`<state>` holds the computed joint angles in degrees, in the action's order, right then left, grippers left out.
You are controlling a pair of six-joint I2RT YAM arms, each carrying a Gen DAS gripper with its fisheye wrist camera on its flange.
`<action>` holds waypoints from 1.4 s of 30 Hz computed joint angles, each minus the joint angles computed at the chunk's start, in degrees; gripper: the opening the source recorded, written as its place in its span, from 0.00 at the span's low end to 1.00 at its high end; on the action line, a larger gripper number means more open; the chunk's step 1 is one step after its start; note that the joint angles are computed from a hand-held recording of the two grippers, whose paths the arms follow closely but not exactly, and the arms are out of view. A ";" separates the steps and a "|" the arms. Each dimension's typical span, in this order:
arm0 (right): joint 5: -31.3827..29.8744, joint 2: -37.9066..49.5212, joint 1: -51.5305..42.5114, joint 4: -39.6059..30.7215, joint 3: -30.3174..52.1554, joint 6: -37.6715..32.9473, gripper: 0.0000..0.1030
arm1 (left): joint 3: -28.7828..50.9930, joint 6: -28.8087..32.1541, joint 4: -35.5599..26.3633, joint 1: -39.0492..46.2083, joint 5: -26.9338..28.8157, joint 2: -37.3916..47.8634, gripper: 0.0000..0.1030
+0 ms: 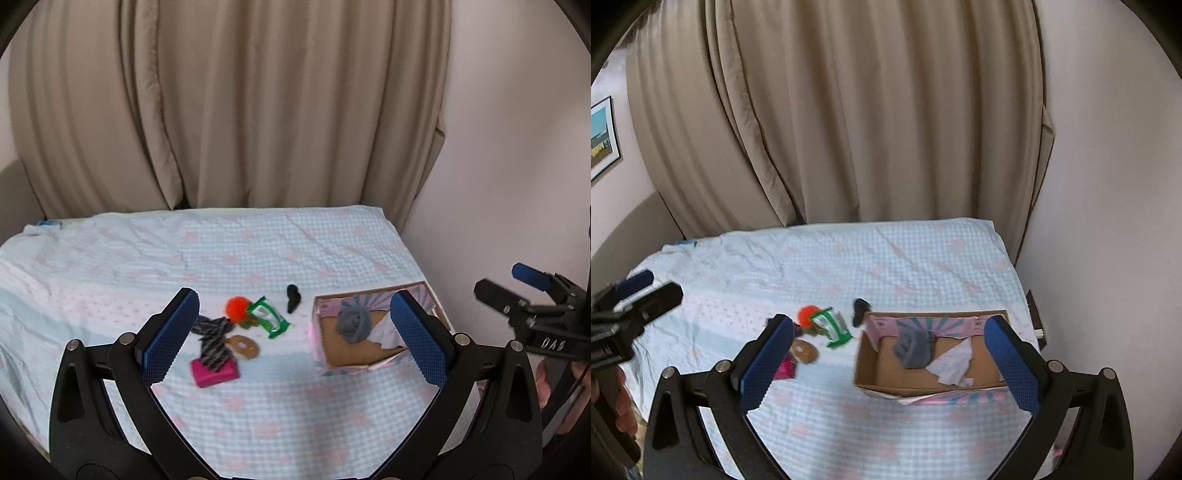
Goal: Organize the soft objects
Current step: 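Grasp the black patterned cloth with the left tool while the right tool grasps the green wipe pack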
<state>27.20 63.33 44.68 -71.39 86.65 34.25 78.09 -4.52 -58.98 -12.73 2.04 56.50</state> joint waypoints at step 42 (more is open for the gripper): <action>5.96 55.71 5.09 34.34 3.53 15.13 0.99 | 23.49 55.43 11.26 34.08 30.08 73.66 0.97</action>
